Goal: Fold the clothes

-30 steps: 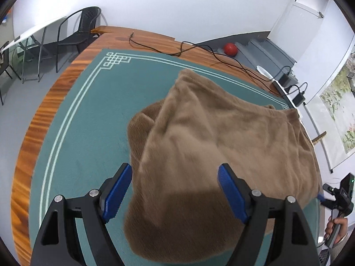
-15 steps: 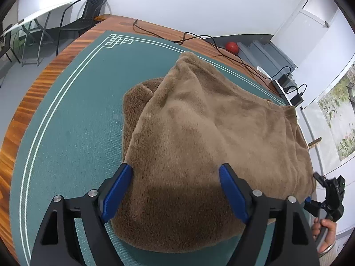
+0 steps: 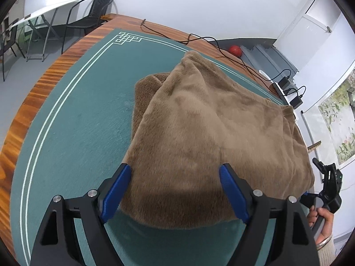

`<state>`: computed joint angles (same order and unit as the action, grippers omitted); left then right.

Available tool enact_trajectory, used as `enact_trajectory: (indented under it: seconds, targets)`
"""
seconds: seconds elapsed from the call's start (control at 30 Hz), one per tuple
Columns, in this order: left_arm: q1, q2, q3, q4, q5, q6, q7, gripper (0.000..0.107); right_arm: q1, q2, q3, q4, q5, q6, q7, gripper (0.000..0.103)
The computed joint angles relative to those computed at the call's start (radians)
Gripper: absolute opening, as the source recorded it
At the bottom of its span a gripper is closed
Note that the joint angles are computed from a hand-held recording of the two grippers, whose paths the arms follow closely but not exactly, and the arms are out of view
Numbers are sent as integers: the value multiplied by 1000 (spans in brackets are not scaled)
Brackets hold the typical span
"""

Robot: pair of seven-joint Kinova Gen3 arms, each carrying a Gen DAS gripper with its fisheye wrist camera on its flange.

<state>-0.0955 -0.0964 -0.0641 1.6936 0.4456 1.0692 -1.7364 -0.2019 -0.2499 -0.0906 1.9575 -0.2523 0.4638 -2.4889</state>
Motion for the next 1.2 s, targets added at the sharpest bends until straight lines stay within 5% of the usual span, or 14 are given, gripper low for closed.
enact_trajectory:
  seconds: [0.27, 0.53, 0.6, 0.63, 0.67, 0.73, 0.97, 1.2]
  targets:
    - [24, -70, 35, 13, -109, 35, 160, 85, 52, 22, -118, -20, 184, -7, -104, 103]
    - [71, -152, 67, 28, -198, 87, 272, 85, -45, 36, 18, -38, 65, 29, 28, 100]
    - [81, -165, 59, 39, -197, 91, 280, 85, -9, 39, -10, -45, 79, 47, 19, 85]
    - [84, -172, 55, 44, -195, 93, 284, 85, -7, 38, -7, -39, 69, 48, 22, 58]
    - [86, -176, 50, 49, -193, 96, 286, 85, -19, 36, 16, -26, 44, 43, 37, 52]
    - [90, -179, 33, 59, -181, 102, 277, 85, -46, 33, 57, -10, -4, 28, 90, 50]
    - [87, -146, -21, 52, -123, 121, 171, 85, -13, 39, 7, 2, -9, -18, 51, 52]
    - [60, -73, -25, 6, -80, 128, 64, 85, 48, 65, -110, -53, 189, 34, -107, 57]
